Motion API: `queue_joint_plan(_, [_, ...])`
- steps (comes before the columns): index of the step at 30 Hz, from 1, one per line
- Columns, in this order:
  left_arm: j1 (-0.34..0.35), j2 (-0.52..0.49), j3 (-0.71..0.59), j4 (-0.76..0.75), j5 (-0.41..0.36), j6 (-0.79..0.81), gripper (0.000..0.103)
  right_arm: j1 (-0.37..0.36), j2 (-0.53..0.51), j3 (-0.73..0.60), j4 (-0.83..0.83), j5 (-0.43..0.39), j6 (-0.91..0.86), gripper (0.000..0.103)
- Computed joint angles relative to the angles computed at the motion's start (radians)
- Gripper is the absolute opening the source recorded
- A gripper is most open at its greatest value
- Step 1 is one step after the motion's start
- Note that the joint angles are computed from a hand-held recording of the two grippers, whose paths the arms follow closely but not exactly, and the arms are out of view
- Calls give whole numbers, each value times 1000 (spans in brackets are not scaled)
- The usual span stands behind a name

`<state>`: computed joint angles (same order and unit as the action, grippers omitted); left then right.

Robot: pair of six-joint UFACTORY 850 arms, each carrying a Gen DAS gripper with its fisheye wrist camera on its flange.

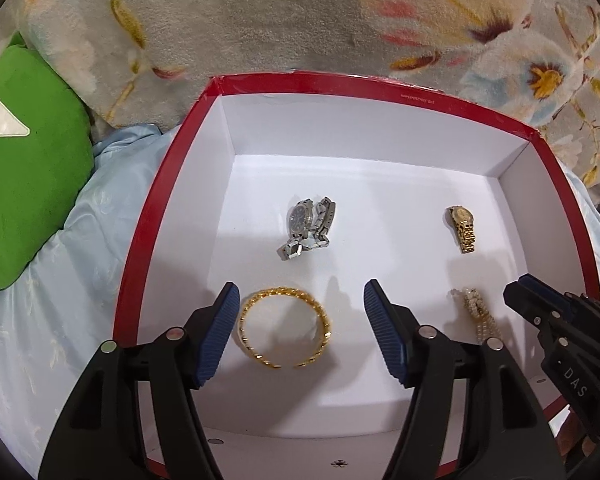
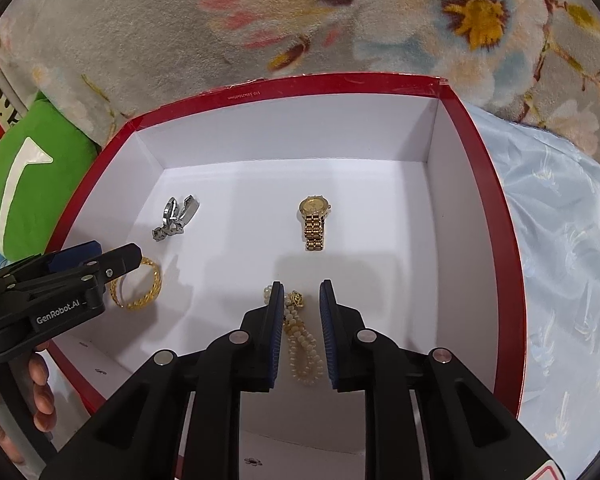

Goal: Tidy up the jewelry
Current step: 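Open the left tool to drop the bangle while the right tool releases the pearl necklace, then withdraw both tools from the box toward the black bead bracelet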

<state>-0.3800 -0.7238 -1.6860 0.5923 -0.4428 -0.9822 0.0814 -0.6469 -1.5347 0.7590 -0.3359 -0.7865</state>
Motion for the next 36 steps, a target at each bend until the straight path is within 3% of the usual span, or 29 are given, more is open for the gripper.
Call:
queue_joint_plan(3, [-9, 4, 7, 52, -5, -49, 65, -3, 0, 1, 9, -4, -6, 18])
queue_joint_plan(6, [-22, 13, 20, 183, -32, -165, 77, -5, 3, 6, 18, -3, -18, 18])
queue_joint_plan(14, [-25, 90, 107, 315, -32, -313, 77, -16, 56, 69, 126, 20, -123, 18])
queue_joint_plan(19, [-44, 197, 232, 447, -60, -430, 77, -20, 185, 206, 356, 83, -392, 21])
queue_joint_plan(25, [-95, 365, 422, 563, -78, -548, 82, -38, 378, 414, 768, 72, -840, 30])
queue_joint_plan(31, [-187, 528, 629, 613, -75, -629, 91, -62, 578, 654, 1010, 54, -1130, 39])
queue_joint_plan(36, [-269, 588, 761, 591, -59, -669, 92, -86, 709, 838, 1146, 70, -1292, 45])
